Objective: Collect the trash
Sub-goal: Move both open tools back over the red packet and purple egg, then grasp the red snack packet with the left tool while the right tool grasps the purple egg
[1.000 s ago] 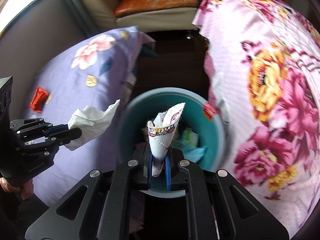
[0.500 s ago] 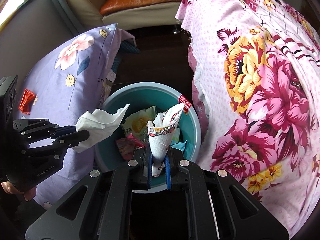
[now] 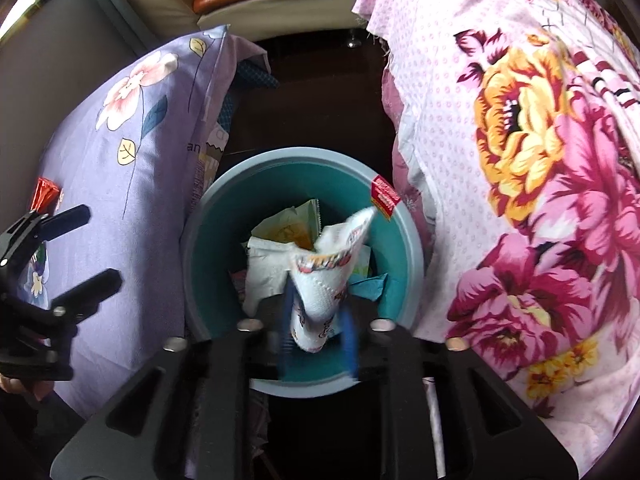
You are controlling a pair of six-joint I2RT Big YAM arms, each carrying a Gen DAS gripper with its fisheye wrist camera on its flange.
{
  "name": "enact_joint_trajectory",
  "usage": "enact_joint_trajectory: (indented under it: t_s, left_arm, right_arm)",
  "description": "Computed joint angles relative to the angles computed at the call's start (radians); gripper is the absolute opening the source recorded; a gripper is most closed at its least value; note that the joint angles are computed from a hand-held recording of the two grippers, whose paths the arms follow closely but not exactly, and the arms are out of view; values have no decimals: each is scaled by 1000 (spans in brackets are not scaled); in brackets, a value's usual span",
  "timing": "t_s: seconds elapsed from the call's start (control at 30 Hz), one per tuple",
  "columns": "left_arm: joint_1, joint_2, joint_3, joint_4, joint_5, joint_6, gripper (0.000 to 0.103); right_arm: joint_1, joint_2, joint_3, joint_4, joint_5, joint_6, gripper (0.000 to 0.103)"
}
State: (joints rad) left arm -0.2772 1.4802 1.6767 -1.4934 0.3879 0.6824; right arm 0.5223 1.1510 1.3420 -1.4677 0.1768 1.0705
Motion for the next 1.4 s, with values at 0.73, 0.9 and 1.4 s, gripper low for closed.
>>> enact_joint_trajectory:
  t_s: [0.73,0.9,1.4]
  left_arm:
    - [325,97,163,-92,52,114,94]
    - [409,167,257,-104,57,122,94]
    - [475,448,577,-138,-8,31,94]
  right_arm:
    - [151,231,305,-97,51,7,77]
    - [183,325,409,-99,40,-13,78]
    - [206,627,737,-139,-36,-129,78]
